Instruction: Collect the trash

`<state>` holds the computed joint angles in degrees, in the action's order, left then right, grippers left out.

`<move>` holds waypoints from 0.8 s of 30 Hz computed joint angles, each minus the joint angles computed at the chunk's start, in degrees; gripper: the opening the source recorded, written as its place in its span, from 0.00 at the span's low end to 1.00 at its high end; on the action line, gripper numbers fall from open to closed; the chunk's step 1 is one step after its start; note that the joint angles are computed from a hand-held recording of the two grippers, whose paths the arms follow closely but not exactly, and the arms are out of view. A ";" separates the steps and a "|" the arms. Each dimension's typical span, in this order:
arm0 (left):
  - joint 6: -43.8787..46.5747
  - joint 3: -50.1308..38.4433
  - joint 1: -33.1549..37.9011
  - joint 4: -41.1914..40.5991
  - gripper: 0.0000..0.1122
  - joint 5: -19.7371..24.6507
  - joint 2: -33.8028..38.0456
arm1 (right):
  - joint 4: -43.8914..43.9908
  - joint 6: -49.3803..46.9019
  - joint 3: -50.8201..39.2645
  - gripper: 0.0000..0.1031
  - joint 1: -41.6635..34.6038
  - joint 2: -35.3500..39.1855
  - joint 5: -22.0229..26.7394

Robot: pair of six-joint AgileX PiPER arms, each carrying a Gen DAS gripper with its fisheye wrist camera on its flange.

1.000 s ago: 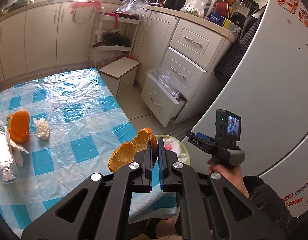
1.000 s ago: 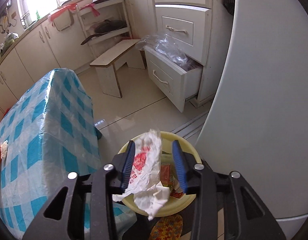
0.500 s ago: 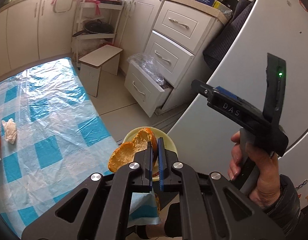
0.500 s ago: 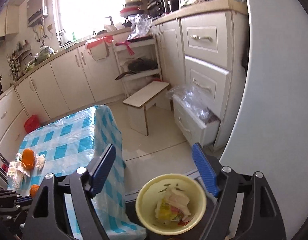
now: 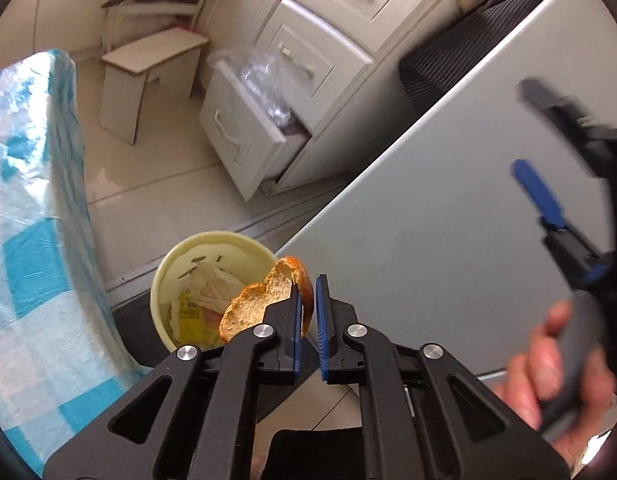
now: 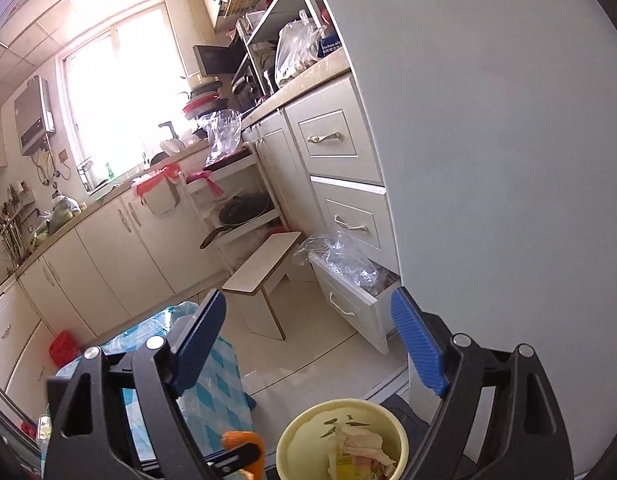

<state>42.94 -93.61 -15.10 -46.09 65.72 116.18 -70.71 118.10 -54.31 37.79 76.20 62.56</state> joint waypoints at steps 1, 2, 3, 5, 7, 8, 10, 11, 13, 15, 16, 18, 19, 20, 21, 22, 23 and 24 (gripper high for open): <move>-1.29 -0.63 -1.12 1.43 0.15 -1.17 1.07 | 0.00 -0.33 -0.17 0.79 -0.44 0.19 -0.63; -2.37 -0.97 -2.07 2.86 0.20 -2.42 1.80 | 0.10 -0.65 -0.15 0.79 -0.81 0.17 -1.24; -3.01 -1.08 -2.52 3.74 0.30 -3.18 2.18 | 0.23 -0.84 -0.20 0.79 -1.06 0.22 -1.71; -4.19 -1.38 -3.06 4.87 0.39 -3.95 2.79 | 0.44 -0.78 -0.24 0.79 -1.30 0.23 -2.26; -5.08 -1.48 -3.01 6.47 0.46 -4.21 2.64 | 0.49 -0.76 -0.49 0.79 -1.46 0.49 -2.57; -4.86 -0.55 -2.84 6.99 0.48 -4.96 1.80 | 0.51 -0.79 -0.60 0.79 -1.45 0.63 -2.61; -5.06 1.43 -2.30 9.27 0.52 -6.98 -0.48 | 1.02 -1.50 -1.10 0.79 -1.74 1.20 -2.97; -5.05 3.27 -1.87 10.70 0.53 -8.74 -2.34 | 1.56 -2.18 -1.38 0.79 -2.10 1.56 -3.39; -5.47 6.69 -0.68 13.44 0.58 -11.95 -5.84 | 2.98 -3.69 -1.94 0.79 -3.06 2.19 -4.76; -6.02 9.47 1.24 15.98 0.64 -14.40 -9.30 | 4.40 -5.53 -2.83 0.80 -3.69 3.19 -5.68; -5.98 10.69 2.36 16.86 0.67 -15.34 -10.92 | 5.26 -6.84 -3.62 0.81 -3.79 3.95 -5.77; -6.02 13.51 4.97 19.04 0.72 -17.45 -14.32 | 6.55 -8.99 -5.11 0.83 -3.56 5.37 -5.70; -5.99 14.95 6.36 19.97 0.74 -18.37 -15.94 | 7.24 -10.13 -5.80 0.83 -3.52 6.03 -5.94; -5.95 16.13 7.82 20.86 0.74 -19.04 -17.40 | 8.02 -11.47 -6.64 0.84 -3.30 6.84 -6.10; -5.77 16.54 9.17 21.43 0.75 -19.24 -18.23 | 8.65 -12.71 -7.48 0.84 -3.05 7.69 -6.24; -5.31 17.24 10.76 21.89 0.75 -19.52 -19.31 | 9.22 -13.87 -8.34 0.85 -2.65 8.47 -6.27; -4.88 17.92 12.28 22.36 0.75 -19.92 -20.38 | 9.61 -14.84 -8.84 0.85 -2.39 9.10 -6.51; -4.35 18.13 13.76 22.59 0.75 -19.91 -21.15 | 10.12 -15.94 -9.60 0.86 -1.88 9.87 -6.41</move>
